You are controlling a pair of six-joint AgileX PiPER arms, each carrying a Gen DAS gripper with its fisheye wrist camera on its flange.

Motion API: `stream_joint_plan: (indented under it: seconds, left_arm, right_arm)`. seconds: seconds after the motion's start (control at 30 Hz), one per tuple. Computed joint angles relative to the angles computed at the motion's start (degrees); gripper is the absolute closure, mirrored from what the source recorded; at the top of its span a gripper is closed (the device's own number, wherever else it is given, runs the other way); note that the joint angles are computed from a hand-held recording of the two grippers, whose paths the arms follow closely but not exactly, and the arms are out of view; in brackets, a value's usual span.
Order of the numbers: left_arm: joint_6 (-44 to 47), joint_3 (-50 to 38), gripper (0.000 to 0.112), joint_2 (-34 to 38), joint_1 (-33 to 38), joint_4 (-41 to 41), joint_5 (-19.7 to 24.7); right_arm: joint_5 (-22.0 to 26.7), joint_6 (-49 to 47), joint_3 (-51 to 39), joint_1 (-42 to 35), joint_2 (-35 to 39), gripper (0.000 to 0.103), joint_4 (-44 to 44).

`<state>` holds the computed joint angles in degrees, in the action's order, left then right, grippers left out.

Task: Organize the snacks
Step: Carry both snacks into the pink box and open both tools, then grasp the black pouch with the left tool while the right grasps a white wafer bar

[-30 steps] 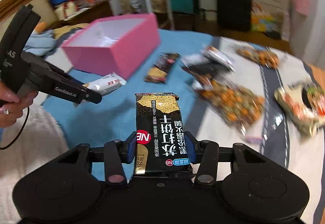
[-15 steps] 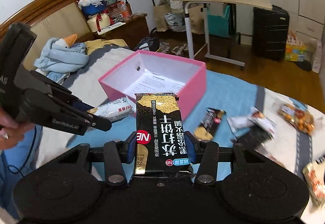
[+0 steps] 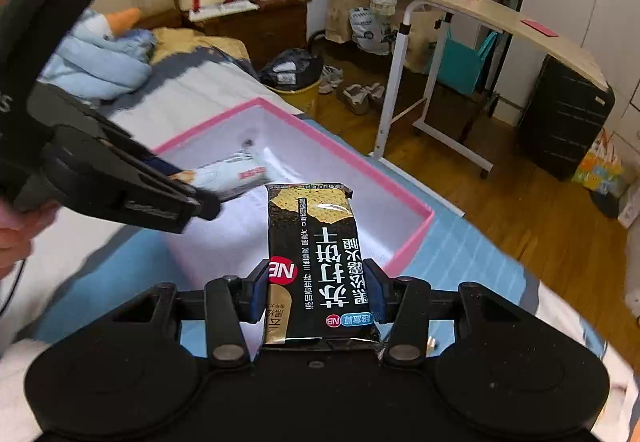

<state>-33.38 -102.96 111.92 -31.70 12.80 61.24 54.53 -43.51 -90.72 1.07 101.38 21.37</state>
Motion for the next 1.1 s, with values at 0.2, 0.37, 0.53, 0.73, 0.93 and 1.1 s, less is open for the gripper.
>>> stream_joint_plan:
  seconds: [0.2, 0.37, 0.53, 0.73, 0.93, 1.1]
  left_arm:
    - [1.4, -1.1, 0.083, 6.3, 3.9, -2.6, -7.7]
    - [3.1, -4.2, 0.083, 11.8, 4.7, -6.4, -9.6]
    - [1.4, -6.5, 0.081, 15.9, 5.3, -6.7, -10.6]
    - [5.4, -5.3, 0.07, 13.5, 4.5, -3.5, -9.9]
    - [10.3, 2.8, 0.06, 3.9, 4.8, -9.7, -10.6]
    - [13.0, 8.2, 0.049, -4.6, 2.9, -11.6, -10.5]
  right_arm:
    - [-2.4, -0.5, -6.7, 4.8, 11.0, 0.05, -5.7]
    - [-5.5, 2.4, -9.7, 8.2, 16.3, 0.05, -13.2]
    - [-6.6, 3.5, -11.8, 9.6, 19.6, 0.045, -17.7]
    - [-8.1, 3.5, -5.0, 7.7, 12.8, 0.034, -13.7]
    - [-4.1, -3.5, 4.3, -1.1, -1.8, 0.031, -2.2]
    - [4.4, -5.9, 5.6, -10.3, -10.3, 0.028, 1.4]
